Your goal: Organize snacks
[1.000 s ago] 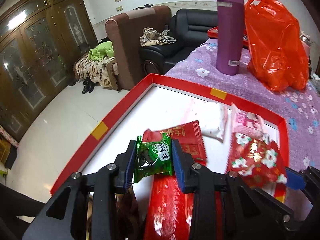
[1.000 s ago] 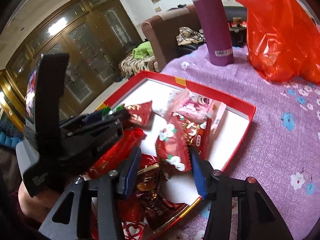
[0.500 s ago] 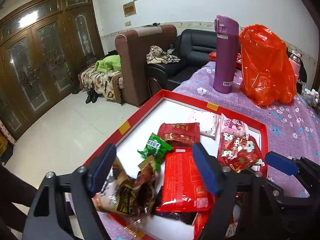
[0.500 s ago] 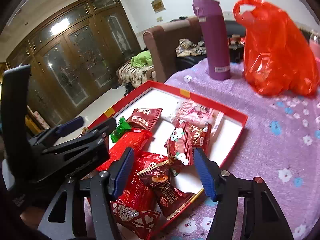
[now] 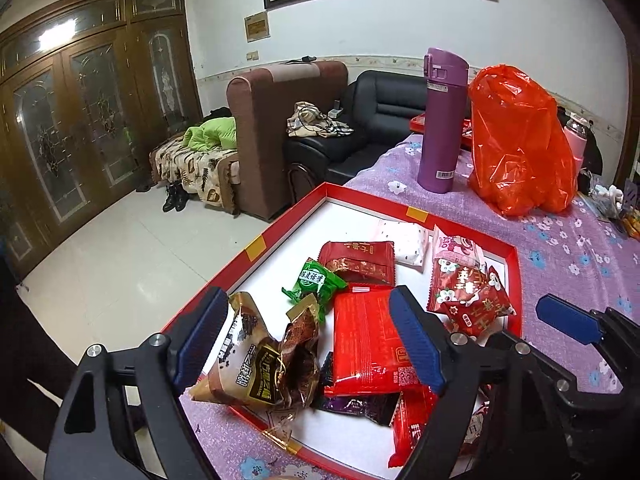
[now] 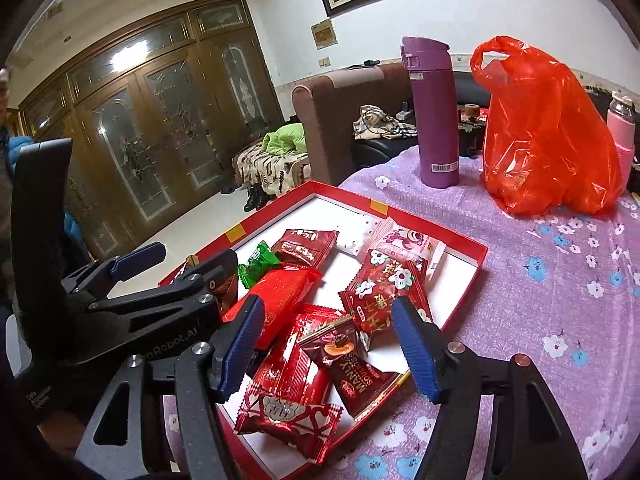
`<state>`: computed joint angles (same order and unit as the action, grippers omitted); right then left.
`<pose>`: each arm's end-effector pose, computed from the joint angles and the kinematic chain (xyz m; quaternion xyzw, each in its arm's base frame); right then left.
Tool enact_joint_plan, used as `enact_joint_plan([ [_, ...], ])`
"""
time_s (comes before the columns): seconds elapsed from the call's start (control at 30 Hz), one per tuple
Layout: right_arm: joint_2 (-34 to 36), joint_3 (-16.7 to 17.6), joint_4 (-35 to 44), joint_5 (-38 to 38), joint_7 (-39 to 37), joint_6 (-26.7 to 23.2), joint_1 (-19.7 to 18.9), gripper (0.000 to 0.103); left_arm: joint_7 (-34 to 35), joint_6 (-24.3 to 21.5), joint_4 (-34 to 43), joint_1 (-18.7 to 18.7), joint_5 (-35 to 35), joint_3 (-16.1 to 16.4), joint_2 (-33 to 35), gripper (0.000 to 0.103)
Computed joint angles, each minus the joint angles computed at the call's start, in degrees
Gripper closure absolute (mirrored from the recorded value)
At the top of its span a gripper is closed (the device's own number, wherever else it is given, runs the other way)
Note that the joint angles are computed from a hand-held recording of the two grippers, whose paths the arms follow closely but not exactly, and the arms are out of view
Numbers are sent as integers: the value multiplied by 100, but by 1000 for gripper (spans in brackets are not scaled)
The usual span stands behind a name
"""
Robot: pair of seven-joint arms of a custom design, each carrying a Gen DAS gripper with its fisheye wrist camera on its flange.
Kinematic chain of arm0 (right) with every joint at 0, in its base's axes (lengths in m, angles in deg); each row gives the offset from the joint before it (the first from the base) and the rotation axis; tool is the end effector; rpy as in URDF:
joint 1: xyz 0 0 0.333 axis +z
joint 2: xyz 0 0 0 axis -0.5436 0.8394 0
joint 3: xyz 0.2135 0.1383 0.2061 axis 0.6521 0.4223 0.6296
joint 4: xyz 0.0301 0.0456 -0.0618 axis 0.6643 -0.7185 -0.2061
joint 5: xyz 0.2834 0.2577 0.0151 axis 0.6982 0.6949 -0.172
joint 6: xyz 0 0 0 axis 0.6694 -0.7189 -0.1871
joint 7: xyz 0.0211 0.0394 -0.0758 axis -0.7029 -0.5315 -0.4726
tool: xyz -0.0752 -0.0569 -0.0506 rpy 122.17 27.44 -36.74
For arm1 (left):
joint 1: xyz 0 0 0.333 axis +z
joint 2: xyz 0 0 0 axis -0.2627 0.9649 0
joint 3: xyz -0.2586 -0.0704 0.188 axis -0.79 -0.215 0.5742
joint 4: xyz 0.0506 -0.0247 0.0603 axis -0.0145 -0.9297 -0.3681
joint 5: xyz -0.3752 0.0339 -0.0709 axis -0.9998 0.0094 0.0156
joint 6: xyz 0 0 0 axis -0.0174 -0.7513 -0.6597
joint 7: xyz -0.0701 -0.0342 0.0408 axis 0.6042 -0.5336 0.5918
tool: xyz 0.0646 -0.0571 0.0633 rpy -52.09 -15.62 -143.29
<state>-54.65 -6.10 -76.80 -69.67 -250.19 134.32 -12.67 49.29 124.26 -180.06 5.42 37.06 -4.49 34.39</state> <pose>0.4264 0.3243 0.4836 -0.6633 0.5906 -0.2096 0.4091 0.4538 -0.1310 0.5157 -0.5984 0.6637 -0.3005 0.3334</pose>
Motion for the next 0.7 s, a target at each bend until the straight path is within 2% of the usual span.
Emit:
enact_joint_plan([
  [0.07, -55, 38, -23, -120, 135, -127, 12, 36, -81, 32, -23, 134, 60, -112, -57, 19],
  [0.3, -140, 114, -63, -333, 298, -439, 70, 31, -40, 66, -87, 191, -7, -185, -89, 19],
  [0.37, -126, 91, -68, -271, 242, -423, 77, 31, 3, 54, -90, 142, -27, -138, -80, 19],
  [0.6, -108, 80, -62, -275, 237, -456, 81, 31, -61, 99, -112, 392, 19, -339, -173, 19],
  [0.7, -96, 80, -56, -253, 182, -481, 98, 31, -25, 111, -130, 337, -33, -291, -170, 19],
])
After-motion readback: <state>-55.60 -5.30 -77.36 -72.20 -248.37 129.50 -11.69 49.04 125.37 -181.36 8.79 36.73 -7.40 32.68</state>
